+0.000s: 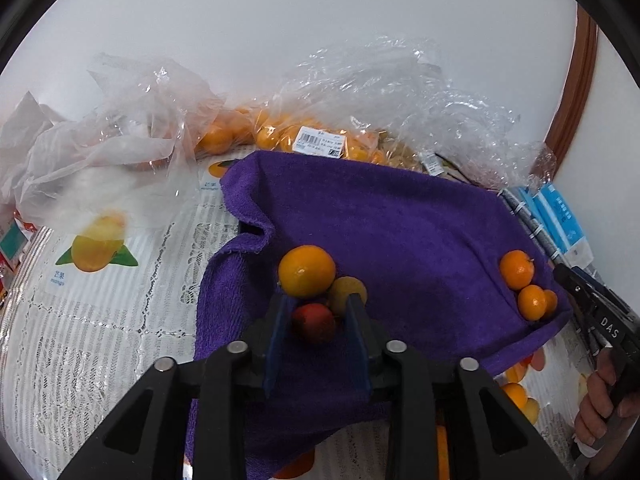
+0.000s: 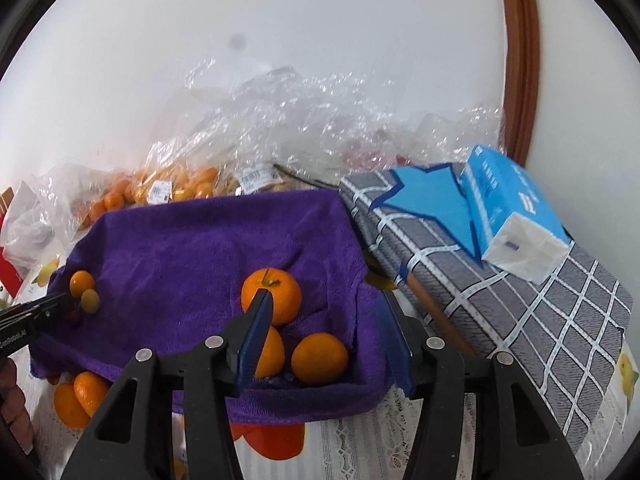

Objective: Organize fruits
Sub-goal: 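Open both tools and withdraw them from the towel, then grasp a small yellow-green fruit on the sheet with the right tool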

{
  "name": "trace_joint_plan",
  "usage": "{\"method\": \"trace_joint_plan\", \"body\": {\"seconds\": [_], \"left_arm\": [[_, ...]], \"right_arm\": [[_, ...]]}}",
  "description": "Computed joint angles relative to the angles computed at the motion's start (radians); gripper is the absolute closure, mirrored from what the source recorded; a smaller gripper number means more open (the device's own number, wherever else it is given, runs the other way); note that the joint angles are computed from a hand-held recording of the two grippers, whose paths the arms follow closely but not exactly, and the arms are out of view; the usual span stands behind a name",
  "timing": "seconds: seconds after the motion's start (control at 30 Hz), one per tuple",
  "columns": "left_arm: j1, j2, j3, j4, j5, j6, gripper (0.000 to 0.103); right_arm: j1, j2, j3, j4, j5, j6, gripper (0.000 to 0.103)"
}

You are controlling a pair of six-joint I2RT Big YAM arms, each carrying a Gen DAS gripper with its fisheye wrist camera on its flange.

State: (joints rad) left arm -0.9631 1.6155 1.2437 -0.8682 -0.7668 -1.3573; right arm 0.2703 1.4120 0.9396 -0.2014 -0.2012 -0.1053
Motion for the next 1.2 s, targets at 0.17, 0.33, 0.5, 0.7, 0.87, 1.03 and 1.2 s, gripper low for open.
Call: {"method": "trace_joint_plan", "body": {"seconds": [0.17, 0.33, 0.5, 0.7, 0.87, 1.03, 1.2], "left_arm": [[-0.011, -0.016, -0.015, 0.037, -0.032, 0.016, 0.068], [-0.020, -0.032, -0.029, 0.054, -0.063, 0.005, 0.068], [-0.029, -0.048, -0.047, 0.071, -0.094, -0.005, 0.068], [-0.049, -0.080, -0.081, 0.119, -0.118, 0.005, 0.068], [-0.083, -0.090, -0.085, 0.063, -0.168, -0.051, 0.065], [-0.120, -0.099, -0.092, 0.002, -0.178, -0.132, 0.065], [-0.172, -0.107, -0.101, -0.005, -0.196, -0.139, 0.063]], "right_arm": [[-0.002, -0.037, 0.002, -0.045, 0.029, 0.015, 0.050], [-0.016, -0.162, -0.075, -0.043, 0.009, -0.008, 0.049], [-0.033, -0.226, -0.095, -0.151, -0.059, -0.021, 0.050], [-0.013, -0.268, -0.155, -0.211, -0.083, -0.056, 0.056], [0.016, -0.279, -0.195, -0.242, -0.138, -0.077, 0.065], [0.054, -0.255, -0.197, -0.257, -0.173, -0.103, 0.065], [0.093, -0.203, -0.183, -0.252, -0.143, -0.106, 0.069]]}}
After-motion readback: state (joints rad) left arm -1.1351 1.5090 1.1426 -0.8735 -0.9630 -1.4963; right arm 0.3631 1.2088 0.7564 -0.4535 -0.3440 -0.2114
